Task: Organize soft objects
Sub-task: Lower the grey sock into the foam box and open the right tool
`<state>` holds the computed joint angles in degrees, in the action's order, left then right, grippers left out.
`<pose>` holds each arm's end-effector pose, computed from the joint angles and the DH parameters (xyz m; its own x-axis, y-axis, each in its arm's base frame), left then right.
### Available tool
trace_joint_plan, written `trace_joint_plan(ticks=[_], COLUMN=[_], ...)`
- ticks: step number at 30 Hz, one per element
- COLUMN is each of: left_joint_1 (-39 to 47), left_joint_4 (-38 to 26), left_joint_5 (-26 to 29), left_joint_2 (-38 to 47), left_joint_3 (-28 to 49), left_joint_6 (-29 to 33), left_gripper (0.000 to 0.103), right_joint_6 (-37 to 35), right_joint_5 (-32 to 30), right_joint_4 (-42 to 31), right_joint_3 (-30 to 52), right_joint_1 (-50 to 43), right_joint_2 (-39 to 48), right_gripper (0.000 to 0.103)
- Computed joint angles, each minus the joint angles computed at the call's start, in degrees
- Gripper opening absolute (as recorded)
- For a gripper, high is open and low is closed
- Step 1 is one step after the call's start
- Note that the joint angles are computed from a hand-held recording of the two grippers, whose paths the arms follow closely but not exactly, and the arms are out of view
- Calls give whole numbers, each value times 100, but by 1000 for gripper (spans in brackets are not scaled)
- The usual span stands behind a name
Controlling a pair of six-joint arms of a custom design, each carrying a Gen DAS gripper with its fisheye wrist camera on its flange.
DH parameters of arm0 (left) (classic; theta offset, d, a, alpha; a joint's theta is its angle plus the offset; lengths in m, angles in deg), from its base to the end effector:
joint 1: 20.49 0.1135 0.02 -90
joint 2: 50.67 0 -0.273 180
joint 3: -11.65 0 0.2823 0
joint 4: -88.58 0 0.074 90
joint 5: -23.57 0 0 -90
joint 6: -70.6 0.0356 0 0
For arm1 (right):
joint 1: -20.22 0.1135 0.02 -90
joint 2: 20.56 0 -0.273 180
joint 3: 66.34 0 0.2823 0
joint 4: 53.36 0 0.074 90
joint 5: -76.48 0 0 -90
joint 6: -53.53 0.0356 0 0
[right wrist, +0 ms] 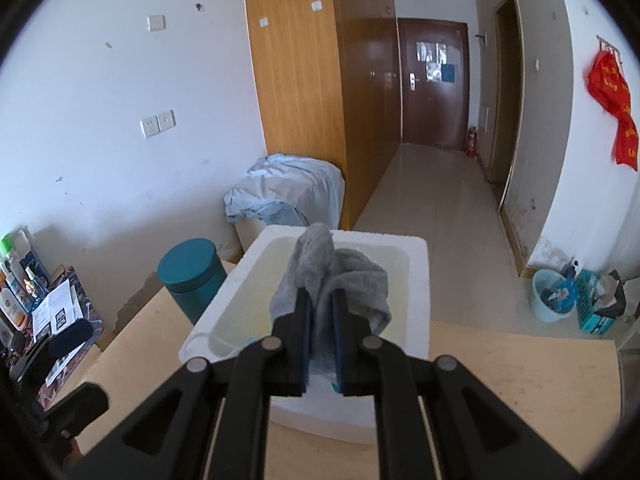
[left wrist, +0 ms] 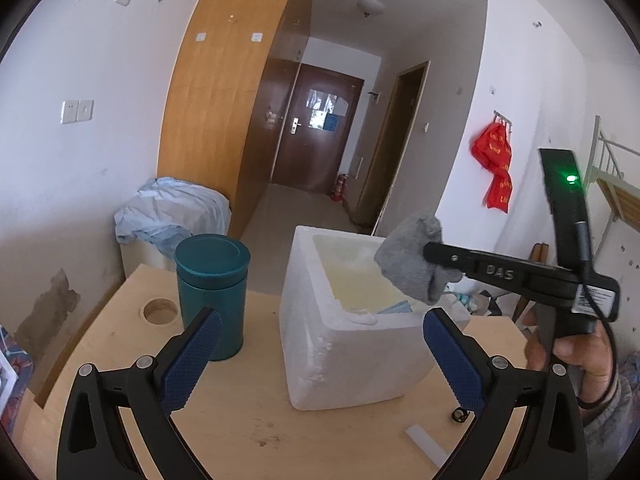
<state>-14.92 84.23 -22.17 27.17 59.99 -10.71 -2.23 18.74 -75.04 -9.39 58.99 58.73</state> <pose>0.2919 0.0035 0.1859 -0.4714 0.0628 -0.8797 0.5853 0.7684 -0.2588 0.2499 0.1763 0.2021 -0.5775 0.1465 -0.8032 0.1145 0.9886 0.0980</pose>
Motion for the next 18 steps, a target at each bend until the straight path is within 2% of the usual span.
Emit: trace_joint_plan(ticks=[8, 14, 15, 16, 17, 18], left_joint_1=[-4, 43, 46, 46, 49, 54], left_joint_4=[56, 34, 32, 5, -7, -18], left_joint_5=[-41, 22, 29, 38, 45, 55], left_joint_2=[-34, -22, -6, 6, 8, 5], left_joint_3=[-58, -67, -57, -40, -38, -38], left_joint_6=[27, 109, 102, 110, 113, 112], left_gripper=[101, 101, 101, 101, 101, 101], right_joint_6=[-5, 160, 178, 211, 243, 247], right_joint_5=[-607, -436, -392, -332, -254, -194], right_joint_4=[-278, -371, -406, -434, -425, -421], right_joint_3=[449, 288, 251, 228, 162, 149], right_joint_1=[-324, -192, -176, -145, -103, -94], right_joint_2=[721, 509, 413, 349, 238, 182], right_gripper=[13, 17, 22, 35, 43, 58])
